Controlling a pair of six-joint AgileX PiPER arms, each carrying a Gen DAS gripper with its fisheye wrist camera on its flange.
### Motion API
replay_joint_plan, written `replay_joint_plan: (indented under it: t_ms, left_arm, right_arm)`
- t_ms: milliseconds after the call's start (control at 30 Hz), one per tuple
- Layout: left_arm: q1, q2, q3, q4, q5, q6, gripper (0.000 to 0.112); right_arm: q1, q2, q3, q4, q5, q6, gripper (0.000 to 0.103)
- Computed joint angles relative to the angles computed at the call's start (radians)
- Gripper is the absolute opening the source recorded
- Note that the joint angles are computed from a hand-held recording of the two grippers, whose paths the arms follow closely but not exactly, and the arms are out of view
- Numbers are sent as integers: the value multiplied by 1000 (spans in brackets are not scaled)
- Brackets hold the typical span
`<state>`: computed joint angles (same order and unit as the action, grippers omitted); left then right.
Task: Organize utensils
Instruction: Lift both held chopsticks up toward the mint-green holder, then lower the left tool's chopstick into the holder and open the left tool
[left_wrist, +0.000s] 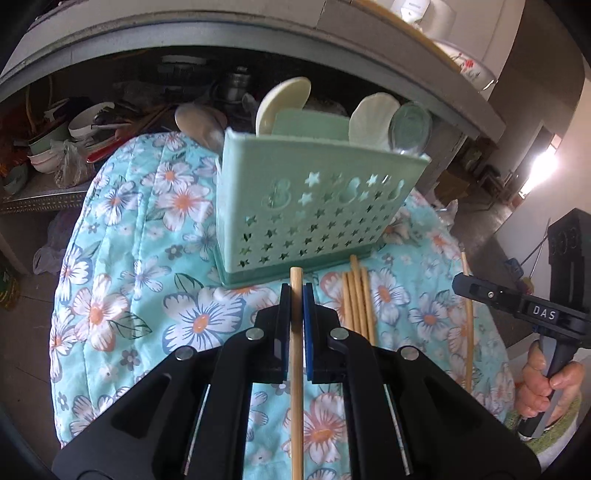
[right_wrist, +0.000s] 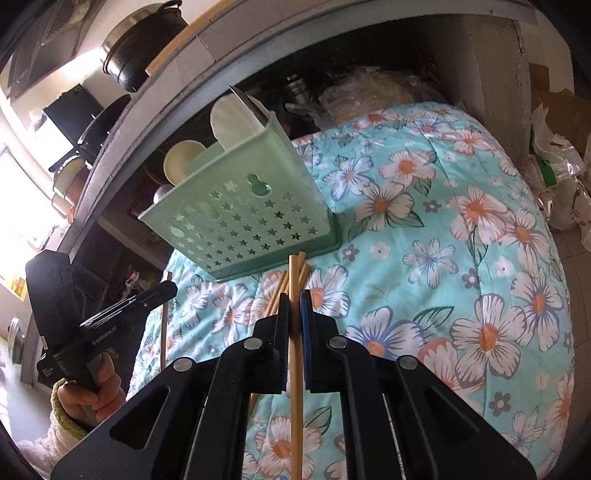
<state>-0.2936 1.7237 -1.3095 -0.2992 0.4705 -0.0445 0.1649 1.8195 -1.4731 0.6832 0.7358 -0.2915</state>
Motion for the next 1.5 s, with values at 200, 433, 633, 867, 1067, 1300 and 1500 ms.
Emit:
replay_joint_plan:
  t_ms: [200,433,633,867,1067,1300,1500]
  left_arm:
    - [33,-136,34,-107,25,86,6]
    - [54,-254,55,-152,37,114,6]
    - [63,-288,-22,-181,21,141,6]
    - [61,-238,-214,-56,-66,30,6]
    - [70,-111,-403,166,-155,-229,5]
    - [67,51,-518,411,-232,-476,5]
    - [63,148,-540,507,-258,-561,6]
  right_arm:
    - [-4,-109,33,29,-30,-38,6]
    - [-3,-227,77,36,-70,-61,6]
    - [-4,-284,90,18,-97,-52,6]
    - [-25,-288,97,25,-89,-50,6]
    - [-36,-257,88,25,-75,-43,6]
    - [-41,-203,54,4,-60,-18,6]
    - [-37,-155,16,-10,-43,-6,6]
